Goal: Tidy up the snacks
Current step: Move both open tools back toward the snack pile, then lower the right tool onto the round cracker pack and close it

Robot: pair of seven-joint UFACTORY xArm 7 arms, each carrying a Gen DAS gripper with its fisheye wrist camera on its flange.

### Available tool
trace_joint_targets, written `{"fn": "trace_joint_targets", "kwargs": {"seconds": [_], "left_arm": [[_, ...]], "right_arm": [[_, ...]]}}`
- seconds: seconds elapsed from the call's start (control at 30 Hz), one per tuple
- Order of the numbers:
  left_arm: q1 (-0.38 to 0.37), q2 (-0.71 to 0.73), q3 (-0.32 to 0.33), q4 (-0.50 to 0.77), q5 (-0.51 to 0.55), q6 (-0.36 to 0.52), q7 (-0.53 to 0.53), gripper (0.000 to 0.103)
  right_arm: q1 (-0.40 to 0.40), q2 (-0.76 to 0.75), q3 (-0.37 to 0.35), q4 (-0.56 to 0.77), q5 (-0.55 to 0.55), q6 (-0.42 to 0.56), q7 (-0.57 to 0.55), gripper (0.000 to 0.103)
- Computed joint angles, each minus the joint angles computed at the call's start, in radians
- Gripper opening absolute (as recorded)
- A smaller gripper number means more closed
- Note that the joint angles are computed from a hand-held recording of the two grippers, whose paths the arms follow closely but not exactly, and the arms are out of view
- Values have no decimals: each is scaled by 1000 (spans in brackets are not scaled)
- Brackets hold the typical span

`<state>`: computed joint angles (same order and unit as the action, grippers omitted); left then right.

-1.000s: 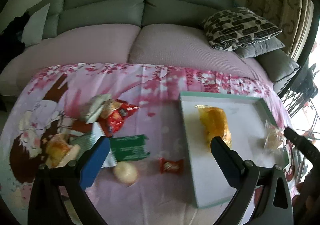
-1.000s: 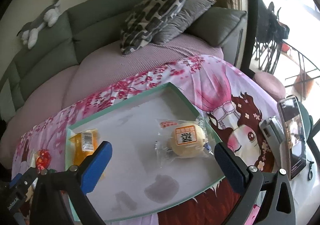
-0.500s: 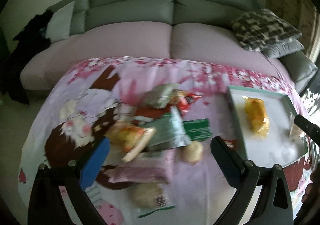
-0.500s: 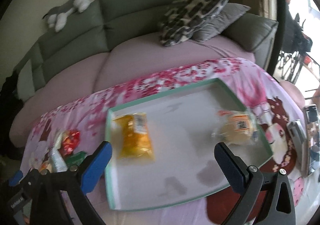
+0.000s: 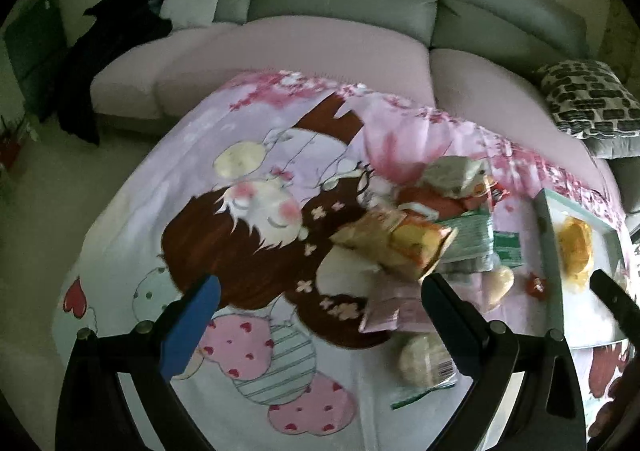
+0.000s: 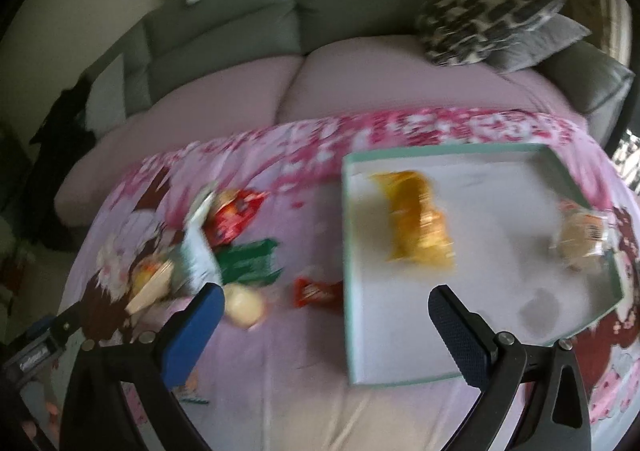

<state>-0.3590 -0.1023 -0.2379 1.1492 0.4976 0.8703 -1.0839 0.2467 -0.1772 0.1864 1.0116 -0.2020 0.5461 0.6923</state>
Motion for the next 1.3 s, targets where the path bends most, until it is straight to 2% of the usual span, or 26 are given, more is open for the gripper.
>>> {"fn": "trace_joint_targets", "kwargs": {"seconds": [0.23, 0.37, 0.47, 0.77, 1.3], "left_arm": [[-1, 1, 12, -43, -88, -24, 90, 101], [-1, 9, 12, -49, -107, -15, 93, 100], [-3, 18, 18, -64, -142, -22, 119, 100], [-6, 29, 26, -81, -192, 10, 155, 101], [30, -9, 36, -131, -211, 0, 124, 100]], "right_arm": [[64, 76, -3, 38, 138, 27, -122, 103], [78, 101, 5, 60, 112, 74, -126, 103], [96, 119, 6, 71, 147, 86, -165, 103], [142, 166, 22, 108, 150, 130, -222, 103], [206, 244, 38, 159, 193, 118, -313, 102]]}}
